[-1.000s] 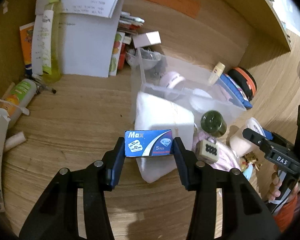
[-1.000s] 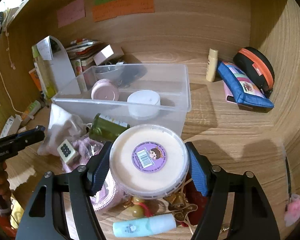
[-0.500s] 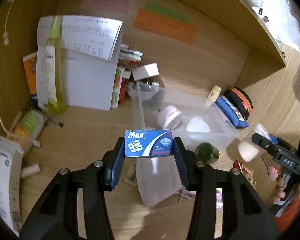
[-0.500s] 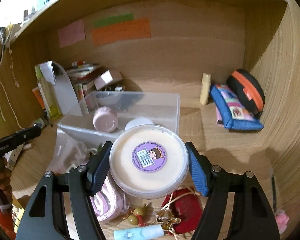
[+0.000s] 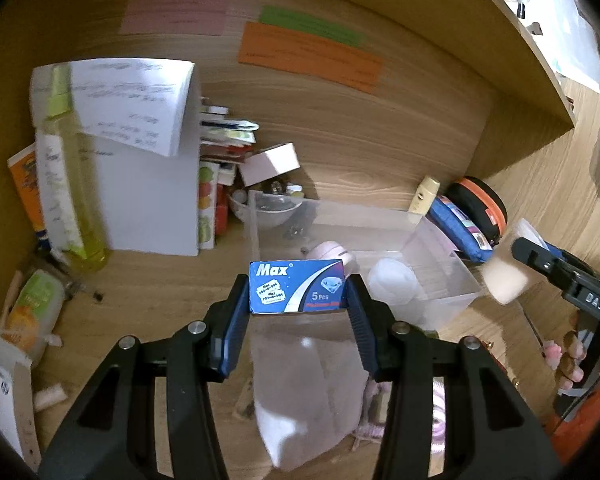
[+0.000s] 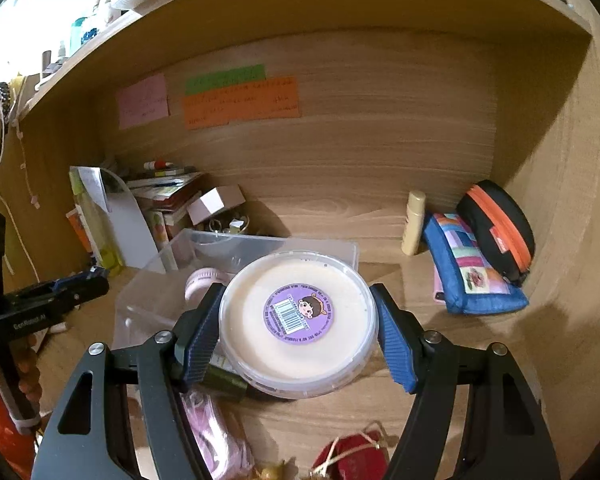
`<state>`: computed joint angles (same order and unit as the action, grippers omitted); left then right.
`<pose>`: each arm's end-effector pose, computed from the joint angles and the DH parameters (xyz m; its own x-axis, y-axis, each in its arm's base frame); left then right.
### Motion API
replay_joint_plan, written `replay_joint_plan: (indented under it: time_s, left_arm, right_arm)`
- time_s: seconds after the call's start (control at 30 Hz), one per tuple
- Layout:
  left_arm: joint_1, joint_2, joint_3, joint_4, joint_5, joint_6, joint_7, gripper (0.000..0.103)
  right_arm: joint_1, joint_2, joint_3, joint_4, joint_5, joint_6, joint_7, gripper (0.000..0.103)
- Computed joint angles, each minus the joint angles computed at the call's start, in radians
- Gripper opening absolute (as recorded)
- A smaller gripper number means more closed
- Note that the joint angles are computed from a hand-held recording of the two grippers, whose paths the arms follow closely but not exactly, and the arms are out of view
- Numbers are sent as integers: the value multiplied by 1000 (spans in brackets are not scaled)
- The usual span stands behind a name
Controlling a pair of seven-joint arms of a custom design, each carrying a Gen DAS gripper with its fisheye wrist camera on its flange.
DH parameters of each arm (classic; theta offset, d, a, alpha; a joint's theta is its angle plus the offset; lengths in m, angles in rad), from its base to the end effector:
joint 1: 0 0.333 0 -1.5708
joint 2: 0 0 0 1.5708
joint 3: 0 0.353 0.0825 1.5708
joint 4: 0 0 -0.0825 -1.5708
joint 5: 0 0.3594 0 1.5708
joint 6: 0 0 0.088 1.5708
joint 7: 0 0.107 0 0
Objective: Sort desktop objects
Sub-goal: 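Place the blade box in the clear box with the left tool while the right tool places the cream tub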
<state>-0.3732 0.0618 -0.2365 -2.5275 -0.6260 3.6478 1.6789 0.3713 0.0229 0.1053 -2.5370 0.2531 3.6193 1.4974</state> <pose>0.4363 -0.2107 0.4287 -0.1153 -0.9653 0.2342 -0.5757 -0.1271 -0.8077 0.4501 0.1962 0.4512 0.2953 -0.9523 -0.0768 -0.4964 -0.0842 -0.8640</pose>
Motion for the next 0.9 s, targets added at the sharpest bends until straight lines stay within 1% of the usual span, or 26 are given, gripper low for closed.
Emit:
replay_joint_plan:
  time_s: [0.03, 0.17, 0.2, 0.23, 0.33, 0.4, 0.43, 0.53, 0.57, 0.63, 0.7, 0.73, 0.8, 0.83, 0.87, 0.9]
  left_arm:
    - [0, 7, 1, 11, 2, -8, 8, 47]
    - [-28, 46, 24, 76, -53, -57, 92, 47]
    - [-30, 54, 29, 88, -46, -70, 92, 47]
    - [-34, 60, 35, 97, -41, -80, 92, 47]
    - [-78, 89, 74, 136, -88, -100, 139, 47]
    - [-73, 100, 78, 146, -61, -118, 115, 47]
    - [-71, 105, 82, 151, -45, -131, 102, 47]
    - [-96, 116, 114, 164, -36, -158, 94, 47]
    - [-73, 117, 99, 162, 4, -170, 59, 47]
    - [-92, 119, 118, 163, 16, -171, 48, 47]
    - [-48, 119, 87, 156, 107, -176, -24, 47]
    - [-58, 120, 96, 156, 114, -175, -29, 47]
    - [-136, 126, 162, 168, 63, -179, 20, 47]
    - [-166, 128, 186, 173, 38, -181, 43, 47]
    - [-196, 130, 210, 177, 9, -181, 68, 47]
    - [-209, 131, 220, 179, -7, -181, 82, 47]
  right_arm:
    - [-2, 8, -1, 10, -7, -4, 3, 68]
    - [-15, 51, -10, 62, -71, -28, 41, 68]
    - [-15, 66, -13, 80, -79, -35, 43, 68]
    - [-7, 78, -18, 92, -65, -35, 34, 68]
    - [27, 122, -40, 142, -7, -49, -15, 68]
    - [32, 150, -47, 171, -7, -69, -17, 68]
    - [24, 160, -43, 180, -26, -78, -4, 68]
    - [-16, 177, -21, 189, -107, -101, 50, 68]
    - [-19, 181, -22, 191, -122, -109, 59, 68]
    - [-9, 186, -33, 192, -132, -123, 61, 68]
    - [-3, 190, -40, 193, -140, -135, 63, 68]
    - [-9, 191, -36, 193, -150, -145, 72, 68]
    - [-34, 195, -19, 198, -183, -162, 98, 68]
    - [-38, 197, -18, 200, -193, -172, 105, 68]
    - [-32, 200, -24, 203, -195, -181, 106, 68]
    - [-23, 202, -33, 205, -193, -187, 105, 68]
